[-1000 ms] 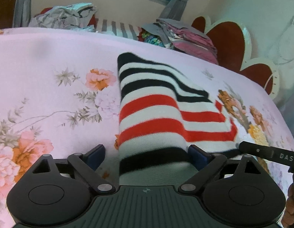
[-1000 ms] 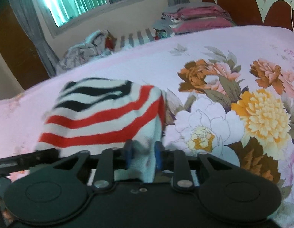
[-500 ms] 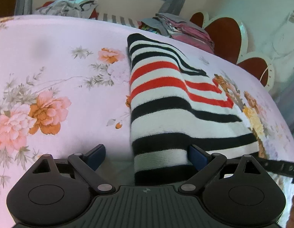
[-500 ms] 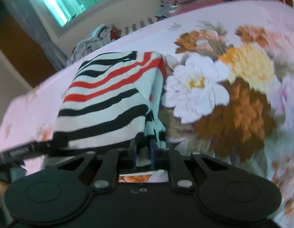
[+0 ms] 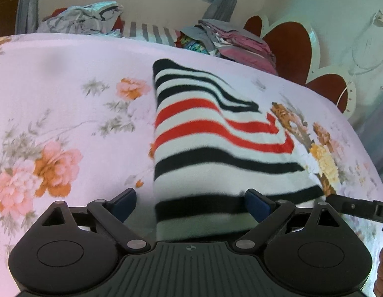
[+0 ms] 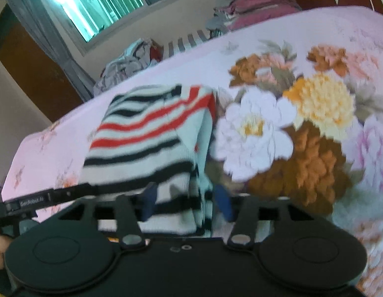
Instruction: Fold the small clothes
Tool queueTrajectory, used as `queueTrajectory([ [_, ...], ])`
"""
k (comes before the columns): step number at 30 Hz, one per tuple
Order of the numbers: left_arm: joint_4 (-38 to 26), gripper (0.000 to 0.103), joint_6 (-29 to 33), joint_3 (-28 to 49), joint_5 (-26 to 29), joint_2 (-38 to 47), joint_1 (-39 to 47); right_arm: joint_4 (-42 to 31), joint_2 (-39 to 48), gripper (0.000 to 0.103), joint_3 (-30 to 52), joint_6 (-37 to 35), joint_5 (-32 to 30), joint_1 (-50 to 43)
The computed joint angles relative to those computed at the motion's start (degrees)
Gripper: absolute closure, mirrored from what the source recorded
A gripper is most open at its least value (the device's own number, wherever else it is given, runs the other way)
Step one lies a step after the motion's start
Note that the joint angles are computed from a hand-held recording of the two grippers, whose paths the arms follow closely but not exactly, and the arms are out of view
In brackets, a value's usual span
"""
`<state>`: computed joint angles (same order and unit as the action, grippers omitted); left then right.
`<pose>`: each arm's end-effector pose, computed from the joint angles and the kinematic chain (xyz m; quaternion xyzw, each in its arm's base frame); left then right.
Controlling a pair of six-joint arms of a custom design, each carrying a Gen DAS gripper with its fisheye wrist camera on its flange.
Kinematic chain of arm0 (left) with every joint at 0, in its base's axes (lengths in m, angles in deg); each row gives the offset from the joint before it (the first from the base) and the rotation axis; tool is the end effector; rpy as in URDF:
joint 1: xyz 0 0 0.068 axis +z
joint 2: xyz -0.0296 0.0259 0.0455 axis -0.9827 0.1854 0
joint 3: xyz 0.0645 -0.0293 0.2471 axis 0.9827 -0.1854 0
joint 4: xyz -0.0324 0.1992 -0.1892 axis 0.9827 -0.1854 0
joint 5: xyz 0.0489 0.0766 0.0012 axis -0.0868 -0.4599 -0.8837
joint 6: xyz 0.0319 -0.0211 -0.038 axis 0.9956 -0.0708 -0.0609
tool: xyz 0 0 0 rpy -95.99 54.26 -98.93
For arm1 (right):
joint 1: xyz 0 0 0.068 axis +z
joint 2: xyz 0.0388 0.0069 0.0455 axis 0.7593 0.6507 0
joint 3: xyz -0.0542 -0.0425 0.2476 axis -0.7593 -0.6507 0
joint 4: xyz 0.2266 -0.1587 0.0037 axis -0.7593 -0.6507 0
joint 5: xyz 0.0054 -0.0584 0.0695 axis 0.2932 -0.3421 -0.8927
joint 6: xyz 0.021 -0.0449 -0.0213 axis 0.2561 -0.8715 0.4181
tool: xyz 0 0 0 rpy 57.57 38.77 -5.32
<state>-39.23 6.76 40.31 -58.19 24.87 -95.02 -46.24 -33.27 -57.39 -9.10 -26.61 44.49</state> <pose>0.3887 -0.1245 0.1294 0.1857 0.9072 -0.2438 0.2881 0.2065 -0.0148 0.1372 0.2343 0.8880 0.1116 0.3795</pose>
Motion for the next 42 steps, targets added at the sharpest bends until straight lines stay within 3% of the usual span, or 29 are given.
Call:
queueTrajectory([
  [8,-3.66,0.010,-2.19,8.94,-1.16,6.13,-1.60,5.37,14.30,0.028,7.82,-2.06,-5.31,-5.20],
  [17,-6.11,0.010,-3.72,17.25,0.51,13.92,-3.01,10.87,32.10,0.028,16.17,-3.30,-7.79,-6.87],
  [23,-5.85,0.008,-5.08,19.59,1.68,16.56,-3.40,17.06,38.88,0.023,17.86,-2.04,-12.81,-8.24],
  [25,-6.09,0.007,-5.34,20.18,1.75,17.00,-3.61,17.96,41.55,0.037,19.46,-2.04,-16.21,-8.24],
  [28,-6.88,0.007,-5.85,21.13,1.72,17.40,-3.85,19.56,42.90,0.041,20.20,-1.47,-15.04,-6.91],
  [32,-6.49,0.011,-5.70,20.95,1.27,17.16,-4.08,19.95,42.97,0.055,20.01,-1.48,-17.64,-8.27],
  [35,-4.84,0.015,-5.86,20.11,0.22,16.96,-4.40,20.56,43.47,0.056,19.95,-1.88,-18.04,-8.70],
  [42,-3.50,0.041,-4.45,17.88,-1.29,14.18,-4.50,19.99,38.75,0.065,18.02,-1.41,-13.14,-5.15],
])
